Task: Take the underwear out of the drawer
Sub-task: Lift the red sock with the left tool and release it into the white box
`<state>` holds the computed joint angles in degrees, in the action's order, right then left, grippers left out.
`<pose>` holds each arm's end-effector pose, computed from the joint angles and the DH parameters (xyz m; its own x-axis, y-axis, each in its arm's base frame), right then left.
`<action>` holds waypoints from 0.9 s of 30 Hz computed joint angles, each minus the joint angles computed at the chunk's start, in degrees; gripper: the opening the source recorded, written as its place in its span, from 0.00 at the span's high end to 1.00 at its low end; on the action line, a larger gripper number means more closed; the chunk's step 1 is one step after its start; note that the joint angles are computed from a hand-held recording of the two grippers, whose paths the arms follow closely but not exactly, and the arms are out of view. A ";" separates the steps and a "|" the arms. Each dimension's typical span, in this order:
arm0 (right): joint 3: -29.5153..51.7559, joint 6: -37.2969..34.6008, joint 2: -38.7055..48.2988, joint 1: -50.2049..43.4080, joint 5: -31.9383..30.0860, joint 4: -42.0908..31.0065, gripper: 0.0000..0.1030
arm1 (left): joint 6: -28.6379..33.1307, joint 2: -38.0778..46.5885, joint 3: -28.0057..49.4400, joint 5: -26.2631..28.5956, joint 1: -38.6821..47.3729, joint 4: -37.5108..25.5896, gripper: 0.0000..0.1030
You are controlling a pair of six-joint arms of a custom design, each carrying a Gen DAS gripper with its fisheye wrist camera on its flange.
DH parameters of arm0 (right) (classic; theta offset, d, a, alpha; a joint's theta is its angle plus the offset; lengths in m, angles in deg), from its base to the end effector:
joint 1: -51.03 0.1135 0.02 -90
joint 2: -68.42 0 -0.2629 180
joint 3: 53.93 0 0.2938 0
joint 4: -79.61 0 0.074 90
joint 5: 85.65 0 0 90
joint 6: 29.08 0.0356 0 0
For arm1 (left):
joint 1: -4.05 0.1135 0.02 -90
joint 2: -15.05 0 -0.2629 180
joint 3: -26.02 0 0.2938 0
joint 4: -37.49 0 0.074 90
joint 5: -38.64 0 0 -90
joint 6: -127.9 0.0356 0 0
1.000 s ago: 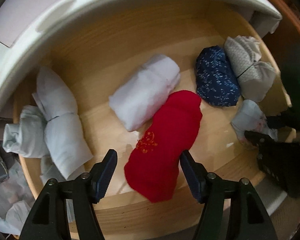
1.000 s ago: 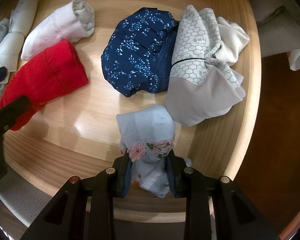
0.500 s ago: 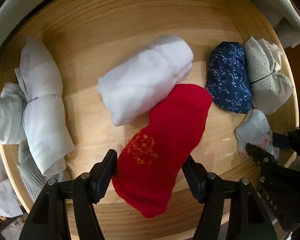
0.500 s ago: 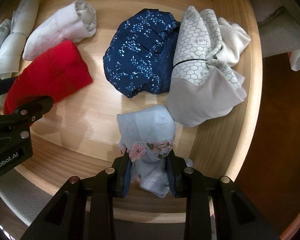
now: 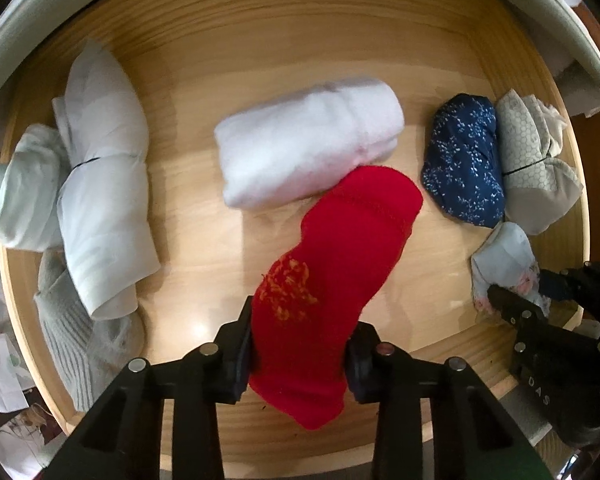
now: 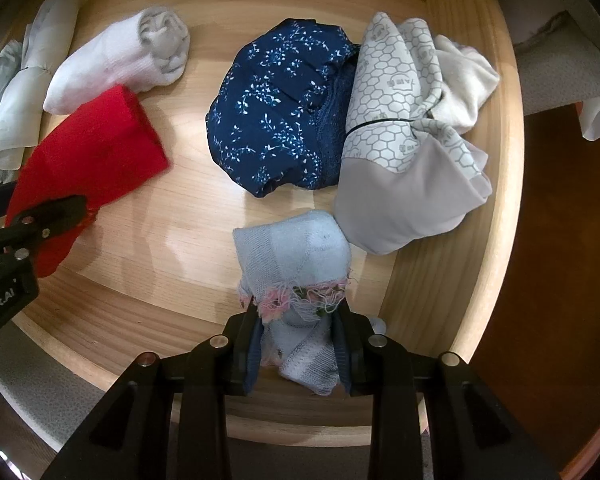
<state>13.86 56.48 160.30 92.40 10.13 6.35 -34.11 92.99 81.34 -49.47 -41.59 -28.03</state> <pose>0.2146 0.1842 0.1478 -0.6904 -0.7107 0.1353 -0.7228 0.6852 -0.0897 0.1668 -0.1723 0.1481 -0.8962 -0.4432 0.0213 -0.4437 0.8952 -0.0411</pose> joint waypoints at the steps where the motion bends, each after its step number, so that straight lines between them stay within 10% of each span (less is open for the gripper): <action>1: 0.04 0.02 0.02 0.04 0.01 -0.02 0.74 | -0.08 -1.30 -0.40 -0.14 0.09 -0.99 0.65; 27: 0.16 0.21 0.15 -0.08 -0.15 0.06 0.74 | -17.31 -10.76 24.72 -18.50 -19.67 -33.17 0.65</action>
